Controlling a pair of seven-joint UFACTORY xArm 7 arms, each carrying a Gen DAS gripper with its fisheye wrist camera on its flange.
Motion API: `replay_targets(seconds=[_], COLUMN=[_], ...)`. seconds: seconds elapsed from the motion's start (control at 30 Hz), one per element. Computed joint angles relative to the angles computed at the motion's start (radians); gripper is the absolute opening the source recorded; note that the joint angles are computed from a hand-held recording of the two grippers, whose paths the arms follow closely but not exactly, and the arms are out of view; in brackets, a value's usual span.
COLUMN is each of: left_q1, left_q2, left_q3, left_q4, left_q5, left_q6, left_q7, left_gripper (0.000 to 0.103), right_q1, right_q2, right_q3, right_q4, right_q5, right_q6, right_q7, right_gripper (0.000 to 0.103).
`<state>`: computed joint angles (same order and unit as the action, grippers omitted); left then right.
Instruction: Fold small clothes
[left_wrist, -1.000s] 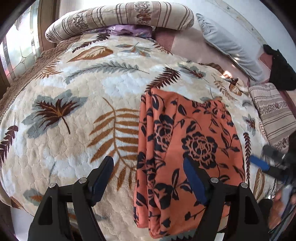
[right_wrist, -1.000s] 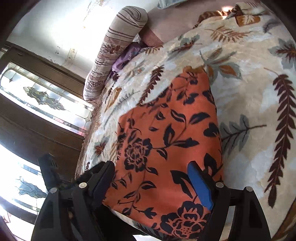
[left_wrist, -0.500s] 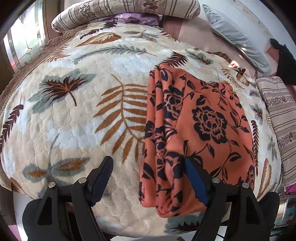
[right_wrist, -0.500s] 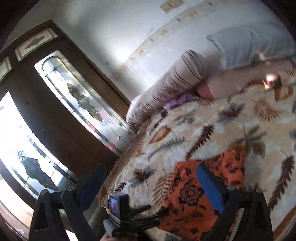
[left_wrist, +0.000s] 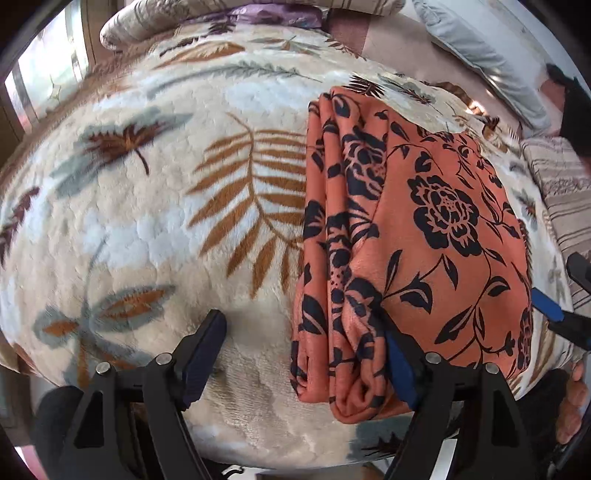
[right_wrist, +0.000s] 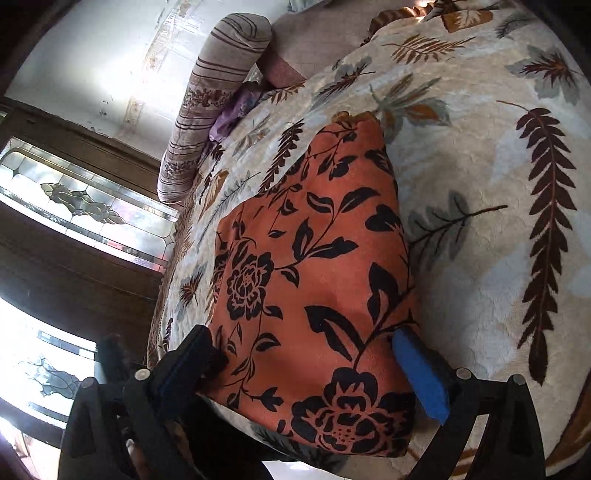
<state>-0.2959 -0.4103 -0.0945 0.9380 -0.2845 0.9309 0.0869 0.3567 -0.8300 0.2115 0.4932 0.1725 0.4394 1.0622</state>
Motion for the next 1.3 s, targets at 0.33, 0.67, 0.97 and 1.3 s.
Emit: replay_targets(seconds=[0.33,0.67,0.97,1.3], left_q1=[-0.007,-0.009,-0.011,-0.002], left_q2=[-0.012,-0.007,-0.015,-0.043], left_q3=[-0.009,-0.007,0.002,0.013], left_q4=[-0.010,-0.009,-0.019,-0.041], left_q5=[0.029,0.027,0.013,-0.038], left_q6=[-0.021,-0.020,-0.023,-0.003], left_q7=[0.017,0.015,0.033,0.039], left_gripper=[0.085,0.085,0.085,0.085], right_q1=[0.022,0.070,0.080,0.087], right_q2=[0.003,0.093,0.137,0.130], right_q3=[0.023,0.028,0.018,0.014], right_q4=[0.018,0.022,0.052,0.039], right_q5=[-0.002,0.025,0.016,0.019], right_q6=[0.014,-0.071,-0.067,-0.078], right_q7=[0.014,-0.004,-0.015,-0.013], right_gripper=[0.100,0.100,0.099,0.099])
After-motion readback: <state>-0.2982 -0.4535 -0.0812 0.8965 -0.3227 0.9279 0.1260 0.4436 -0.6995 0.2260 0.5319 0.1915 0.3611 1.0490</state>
